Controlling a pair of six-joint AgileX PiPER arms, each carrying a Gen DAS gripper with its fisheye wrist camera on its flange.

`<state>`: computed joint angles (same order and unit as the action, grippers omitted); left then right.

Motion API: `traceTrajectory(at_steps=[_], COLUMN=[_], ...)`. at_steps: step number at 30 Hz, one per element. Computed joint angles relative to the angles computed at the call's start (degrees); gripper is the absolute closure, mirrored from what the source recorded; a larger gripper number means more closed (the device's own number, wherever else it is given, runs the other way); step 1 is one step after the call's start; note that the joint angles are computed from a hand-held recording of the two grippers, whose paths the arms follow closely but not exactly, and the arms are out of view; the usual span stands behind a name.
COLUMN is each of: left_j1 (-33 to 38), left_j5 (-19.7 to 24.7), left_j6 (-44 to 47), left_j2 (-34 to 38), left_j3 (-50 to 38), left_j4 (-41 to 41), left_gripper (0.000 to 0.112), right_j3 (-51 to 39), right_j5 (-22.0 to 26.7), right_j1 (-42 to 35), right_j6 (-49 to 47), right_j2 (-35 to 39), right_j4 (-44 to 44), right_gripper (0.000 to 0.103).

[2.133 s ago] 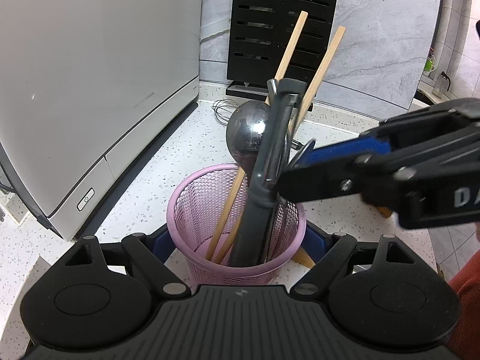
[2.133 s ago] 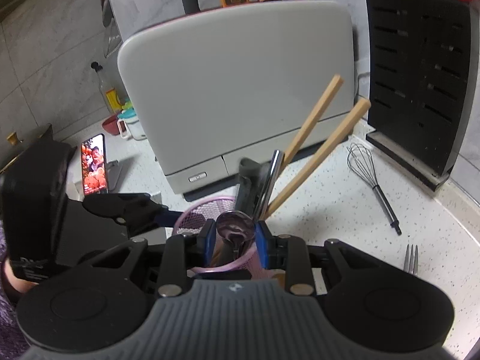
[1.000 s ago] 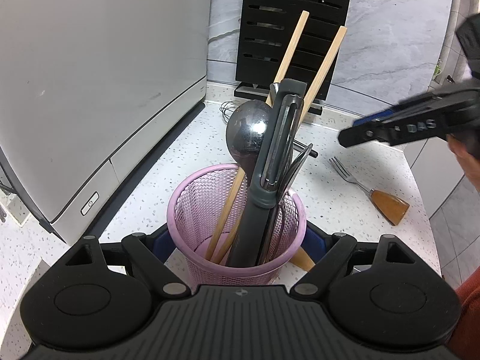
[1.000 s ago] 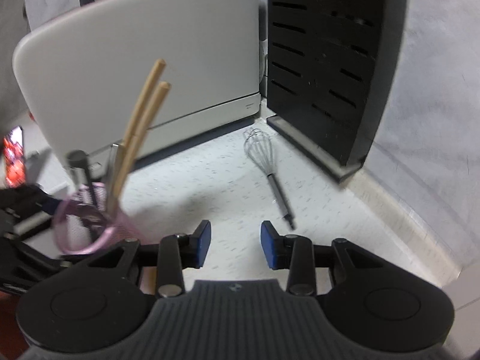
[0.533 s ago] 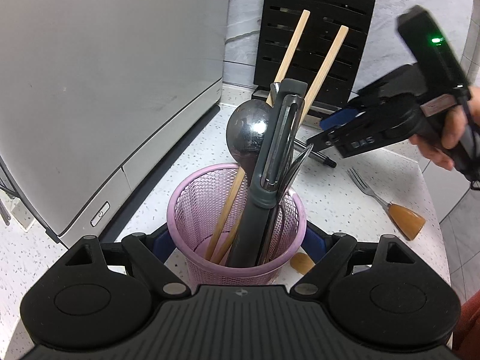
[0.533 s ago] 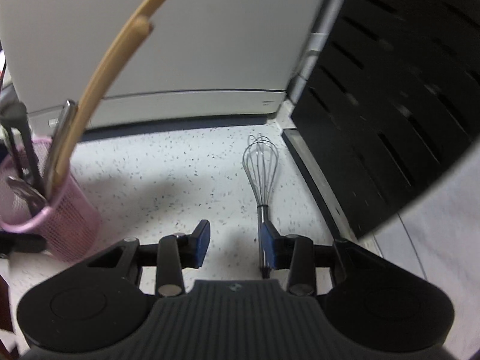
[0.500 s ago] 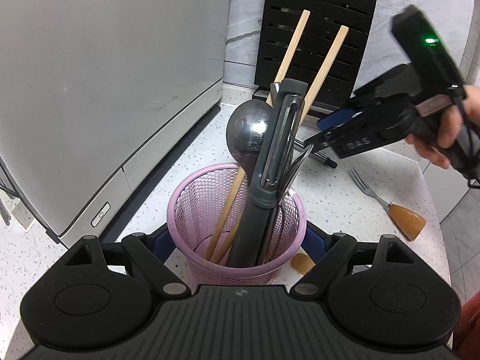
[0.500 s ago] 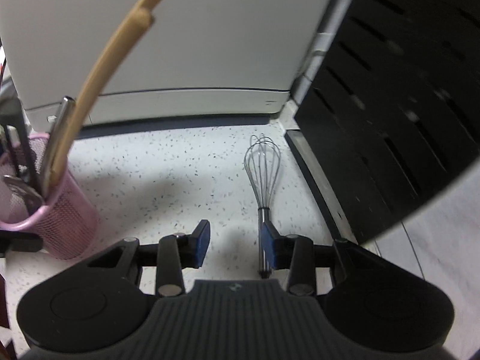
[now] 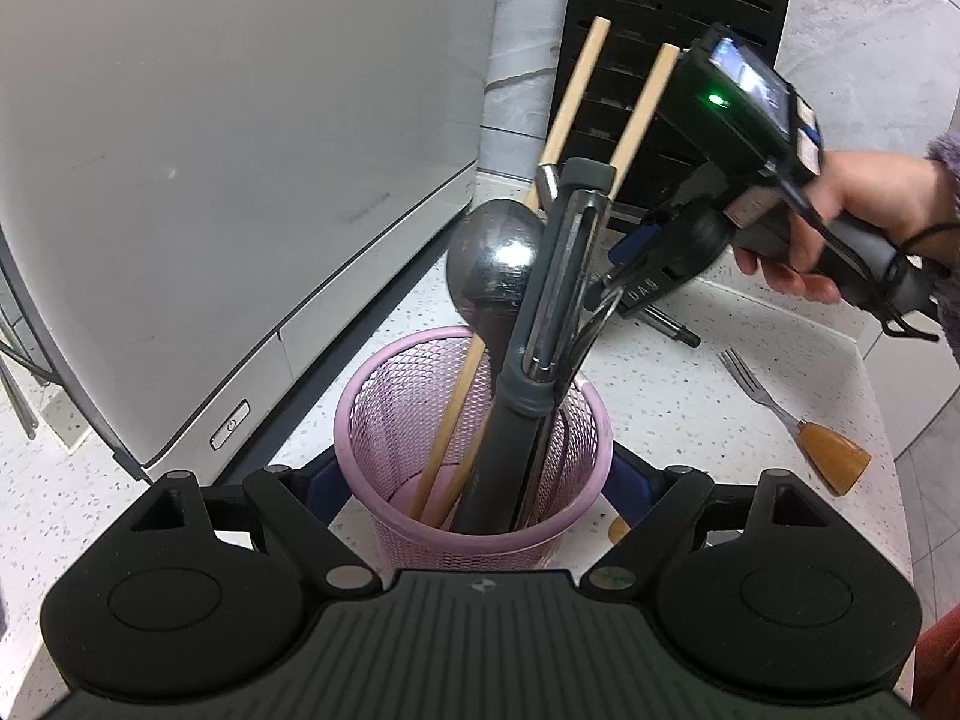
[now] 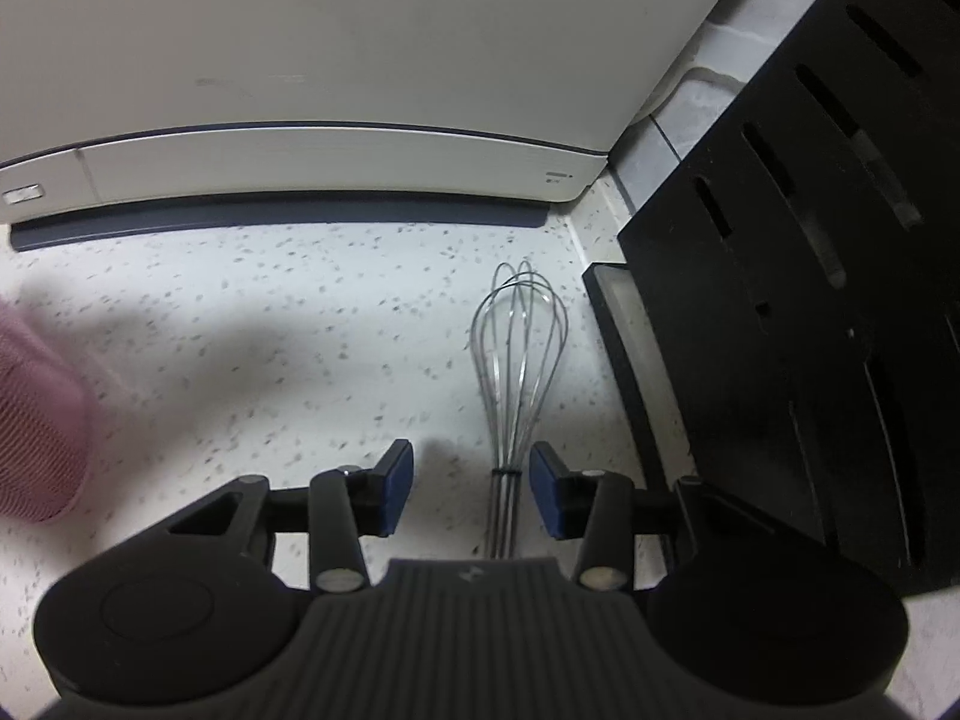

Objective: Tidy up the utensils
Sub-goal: 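Move the right gripper to the whisk handle on the counter, then grasp the whisk handle with the right gripper and lift it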

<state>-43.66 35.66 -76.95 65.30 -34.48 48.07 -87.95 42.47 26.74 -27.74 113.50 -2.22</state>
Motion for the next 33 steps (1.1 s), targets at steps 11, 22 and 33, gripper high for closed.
traceTrajectory(at_steps=[11,22,33], left_j1=[-1.0,-1.4,0.4], left_j5=[0.5,0.6,-0.9], left_j6=[-1.6,-1.6,1.6], left_j2=[0.5,0.5,-0.9], left_j3=[-0.2,-0.2,0.3], left_j4=[0.8,0.7,-1.5], left_gripper=[0.014,0.014,0.014], right_j3=[-15.8,-21.1,-13.2], right_j5=[10.0,11.5,5.9], right_j1=[0.1,0.2,-0.7], right_j6=[7.4,12.6,14.4], right_j2=[9.4,13.6,7.8], right_j4=[-0.5,-0.6,-0.7], right_gripper=[0.061,0.067,0.071])
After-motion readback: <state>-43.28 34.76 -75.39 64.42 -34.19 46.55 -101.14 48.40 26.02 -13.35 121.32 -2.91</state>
